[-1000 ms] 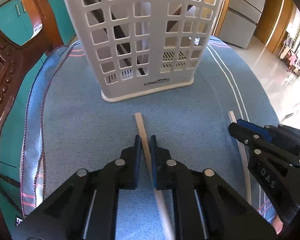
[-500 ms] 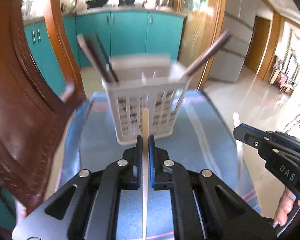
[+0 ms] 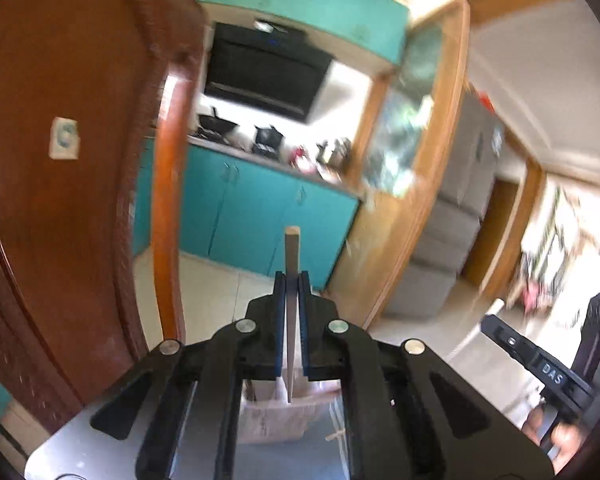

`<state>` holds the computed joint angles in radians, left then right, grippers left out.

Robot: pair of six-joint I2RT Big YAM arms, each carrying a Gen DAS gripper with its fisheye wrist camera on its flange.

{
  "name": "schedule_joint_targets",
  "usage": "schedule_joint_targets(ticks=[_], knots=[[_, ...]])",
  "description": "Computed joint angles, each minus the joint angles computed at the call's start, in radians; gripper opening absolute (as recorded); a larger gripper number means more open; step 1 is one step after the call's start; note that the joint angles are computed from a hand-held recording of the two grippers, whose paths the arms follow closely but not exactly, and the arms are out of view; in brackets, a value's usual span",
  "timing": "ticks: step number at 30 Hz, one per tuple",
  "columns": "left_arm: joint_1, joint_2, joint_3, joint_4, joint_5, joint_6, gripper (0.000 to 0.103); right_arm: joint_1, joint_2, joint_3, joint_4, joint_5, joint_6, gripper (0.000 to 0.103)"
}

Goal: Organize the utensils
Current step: 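Lift both wooden chopsticks into the white holder and open both tools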

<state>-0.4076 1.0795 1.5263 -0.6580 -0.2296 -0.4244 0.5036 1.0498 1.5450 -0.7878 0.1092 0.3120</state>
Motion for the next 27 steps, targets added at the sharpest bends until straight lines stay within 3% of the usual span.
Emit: schedule_joint_targets(ticks=[4, 8, 13, 19, 21, 22, 24, 25, 27], knots=[[0.049, 0.019, -0.015, 0.052, -0.028, -0.06, 0.007, -0.005, 0.034, -0.005, 0.151, 0.051, 0.034, 0.007], [0.04, 0.082, -0.006, 0.036, -0.065, -0.031, 0.007, -0.002, 0.06, -0.069, 0.276, 0.138, 0.006, 0.007], [0.004, 0.115, -0.025, 0.004, -0.085, -0.008, 0.007, -0.008, 0.127, -0.088, 0.244, 0.12, -0.014, 0.007], [-0.025, 0.106, -0.094, 0.076, -0.128, 0.036, 0.007, 0.031, 0.131, -0.145, 0.242, 0.159, -0.068, 0.007], [-0.038, 0.093, -0.111, 0.079, -0.141, 0.047, 0.015, 0.041, 0.129, -0.148, 0.228, 0.179, -0.07, 0.008], [-0.041, 0.085, -0.123, 0.088, -0.141, 0.053, 0.019, 0.047, 0.124, -0.154, 0.227, 0.192, -0.07, 0.012], [-0.054, 0.053, -0.155, 0.104, -0.158, 0.059, 0.039, 0.06, 0.099, -0.171, 0.227, 0.216, -0.079, 0.044], [-0.06, 0.035, -0.172, 0.115, -0.172, 0.064, 0.043, 0.07, 0.071, -0.192, 0.245, 0.229, -0.084, 0.053], [-0.076, 0.006, -0.205, 0.124, -0.196, 0.071, 0.058, 0.08, 0.024, -0.224, 0.269, 0.238, -0.097, 0.058]])
